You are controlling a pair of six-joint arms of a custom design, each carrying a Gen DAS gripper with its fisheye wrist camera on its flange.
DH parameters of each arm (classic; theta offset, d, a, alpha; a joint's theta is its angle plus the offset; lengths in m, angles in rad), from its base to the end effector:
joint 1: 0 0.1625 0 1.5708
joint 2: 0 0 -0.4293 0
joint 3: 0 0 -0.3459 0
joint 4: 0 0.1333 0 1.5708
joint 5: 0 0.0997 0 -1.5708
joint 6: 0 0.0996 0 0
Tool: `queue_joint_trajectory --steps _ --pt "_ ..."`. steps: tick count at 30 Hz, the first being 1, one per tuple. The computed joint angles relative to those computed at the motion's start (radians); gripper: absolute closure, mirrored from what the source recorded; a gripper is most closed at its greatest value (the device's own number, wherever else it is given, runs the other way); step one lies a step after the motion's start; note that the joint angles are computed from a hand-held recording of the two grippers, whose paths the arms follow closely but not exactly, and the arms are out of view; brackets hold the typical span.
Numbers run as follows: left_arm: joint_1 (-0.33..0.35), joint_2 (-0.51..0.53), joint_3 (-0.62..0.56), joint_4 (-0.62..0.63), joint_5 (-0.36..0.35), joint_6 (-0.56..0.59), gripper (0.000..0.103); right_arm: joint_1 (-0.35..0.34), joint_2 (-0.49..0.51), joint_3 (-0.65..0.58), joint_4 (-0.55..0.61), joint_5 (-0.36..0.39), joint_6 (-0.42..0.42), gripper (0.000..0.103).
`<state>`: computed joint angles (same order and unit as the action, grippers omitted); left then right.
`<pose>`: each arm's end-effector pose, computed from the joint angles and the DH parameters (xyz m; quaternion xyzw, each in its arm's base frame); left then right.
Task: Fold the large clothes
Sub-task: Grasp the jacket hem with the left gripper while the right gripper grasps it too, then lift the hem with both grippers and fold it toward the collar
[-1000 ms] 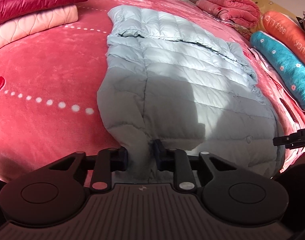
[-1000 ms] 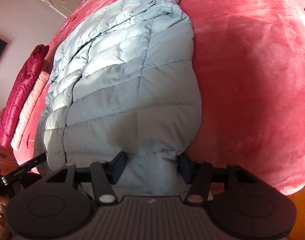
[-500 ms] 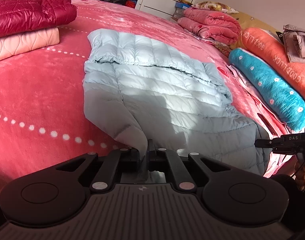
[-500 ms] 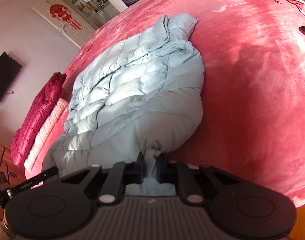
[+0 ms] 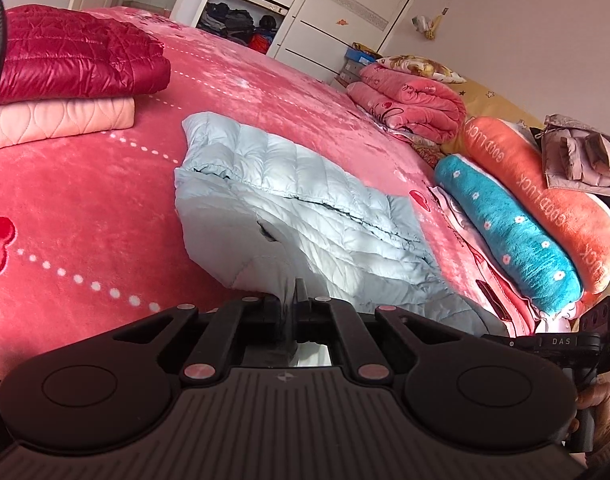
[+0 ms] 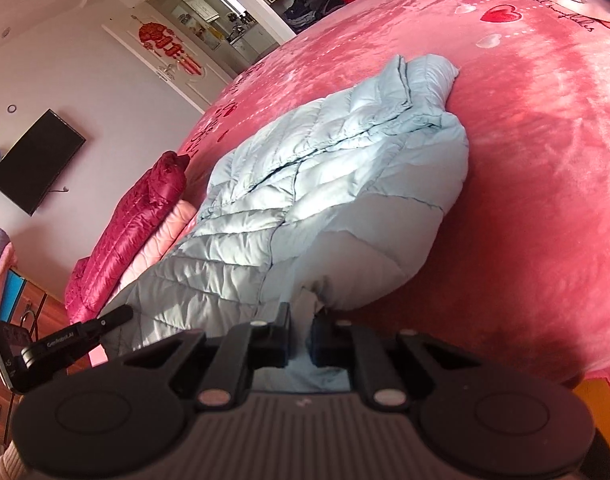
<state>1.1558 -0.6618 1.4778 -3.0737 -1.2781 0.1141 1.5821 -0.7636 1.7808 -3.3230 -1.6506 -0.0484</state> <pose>-0.1393 -0.7180 0.1639 0.1962 0.9120 -0.3500 0.0858 0.1325 -0.6310 0.1583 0.0135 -0.9325 0.3582 0.0439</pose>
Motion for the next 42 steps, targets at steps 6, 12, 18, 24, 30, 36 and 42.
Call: queue_joint_trajectory --steps 6,12,18,24,30,36,42 --pt "-0.003 -0.056 0.06 0.008 -0.013 -0.044 0.102 0.022 -0.028 0.038 0.017 0.022 0.029 0.097" --pt "-0.009 -0.114 0.122 0.034 -0.012 -0.104 0.102 0.036 -0.077 0.104 0.04 0.063 0.082 0.097" --pt "-0.004 -0.114 0.087 0.093 -0.013 -0.188 0.101 0.042 -0.101 0.132 0.064 0.101 0.152 0.097" --pt "0.005 -0.059 -0.024 0.115 -0.02 -0.233 0.101 -0.004 -0.085 0.097 0.018 0.223 0.27 0.097" --pt "0.023 0.022 -0.17 0.144 -0.024 -0.26 0.101 -0.04 -0.041 0.006 -0.03 0.294 0.376 0.096" --pt "0.042 0.135 -0.369 0.237 0.019 -0.3 0.1 -0.079 0.012 -0.089 -0.072 0.326 0.475 0.094" --pt "0.058 0.245 -0.578 0.348 0.047 -0.324 0.099 -0.101 0.062 -0.181 -0.08 0.314 0.529 0.091"
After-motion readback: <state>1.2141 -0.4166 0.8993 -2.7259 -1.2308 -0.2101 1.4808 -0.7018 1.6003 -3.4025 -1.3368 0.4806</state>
